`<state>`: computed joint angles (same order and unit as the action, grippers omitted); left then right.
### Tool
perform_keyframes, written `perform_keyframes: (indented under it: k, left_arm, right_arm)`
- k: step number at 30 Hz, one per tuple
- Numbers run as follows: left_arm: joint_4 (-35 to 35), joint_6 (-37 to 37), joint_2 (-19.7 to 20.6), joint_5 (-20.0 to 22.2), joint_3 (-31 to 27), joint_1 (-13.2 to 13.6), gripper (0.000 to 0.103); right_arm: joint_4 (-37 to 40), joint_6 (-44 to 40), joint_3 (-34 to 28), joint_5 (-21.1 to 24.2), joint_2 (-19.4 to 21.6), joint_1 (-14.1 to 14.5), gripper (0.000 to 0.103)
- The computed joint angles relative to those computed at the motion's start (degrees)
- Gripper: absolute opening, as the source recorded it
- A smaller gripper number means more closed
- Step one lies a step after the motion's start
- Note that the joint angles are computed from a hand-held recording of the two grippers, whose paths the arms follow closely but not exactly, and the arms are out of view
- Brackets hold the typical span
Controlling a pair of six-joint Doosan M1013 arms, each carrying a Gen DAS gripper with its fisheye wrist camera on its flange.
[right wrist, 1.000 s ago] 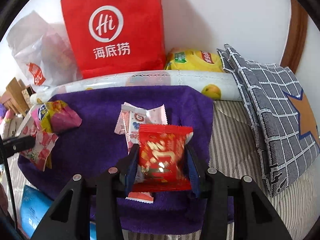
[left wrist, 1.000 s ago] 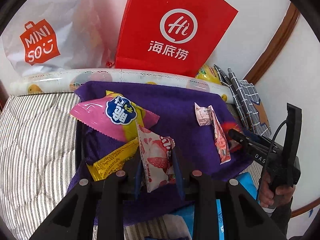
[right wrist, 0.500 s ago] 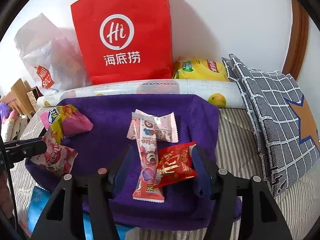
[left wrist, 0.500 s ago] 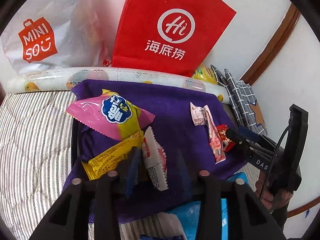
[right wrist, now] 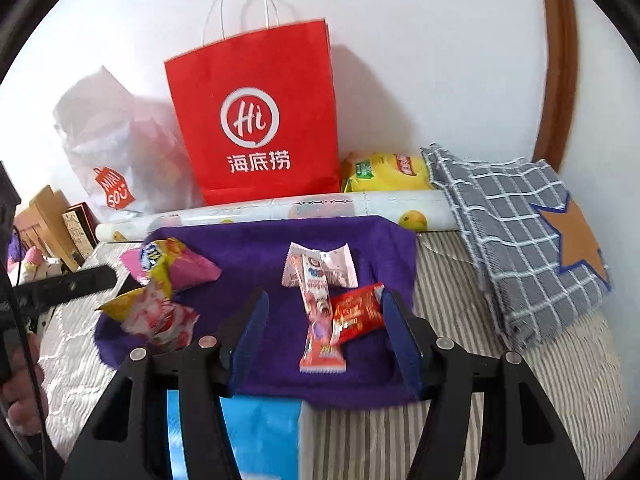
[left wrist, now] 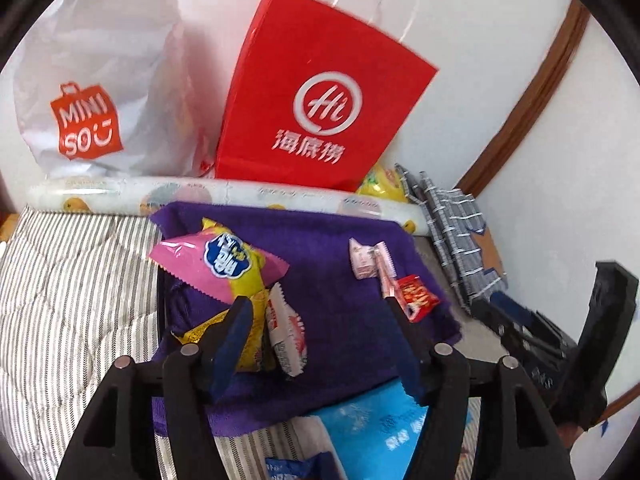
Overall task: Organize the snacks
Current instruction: 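Open both grippers to release the strawberry bag and red packet on the towel, then grasp a pink cartoon snack bag with the right gripper while the left reaches a pink candy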
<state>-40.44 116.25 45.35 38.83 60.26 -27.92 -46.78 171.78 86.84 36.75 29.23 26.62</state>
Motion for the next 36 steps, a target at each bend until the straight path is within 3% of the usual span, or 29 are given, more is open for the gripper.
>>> perform_keyframes:
  k: [9,12,18,31,36]
  left_arm:
    - [-3.7,6.6,-4.4,-2.9,6.0,0.0,0.069]
    - [-4.4,7.4,-5.9,-3.5,9.1,0.2,0.069]
    - [-5.3,9.4,-8.6,-4.8,14.7,1.0,0.069]
    - [-9.8,13.3,-11.9,-6.1,22.4,3.3,0.07]
    - [-9.1,12.8,-12.1,-6.1,23.6,3.8,0.07]
  right_arm:
    - [4.4,-1.3,2.5,2.6,-3.2,4.4,0.066]
    - [6.1,-1.7,3.4,1.2,-3.5,5.7,0.073]
    - [10.5,-3.9,3.2,0.2,-2.7,7.3,0.073]
    - [16.6,-1.0,3.7,-1.0,-1.0,8.3,0.074]
    - [15.3,1.2,2.6,-1.0,0.2,8.3,0.081]
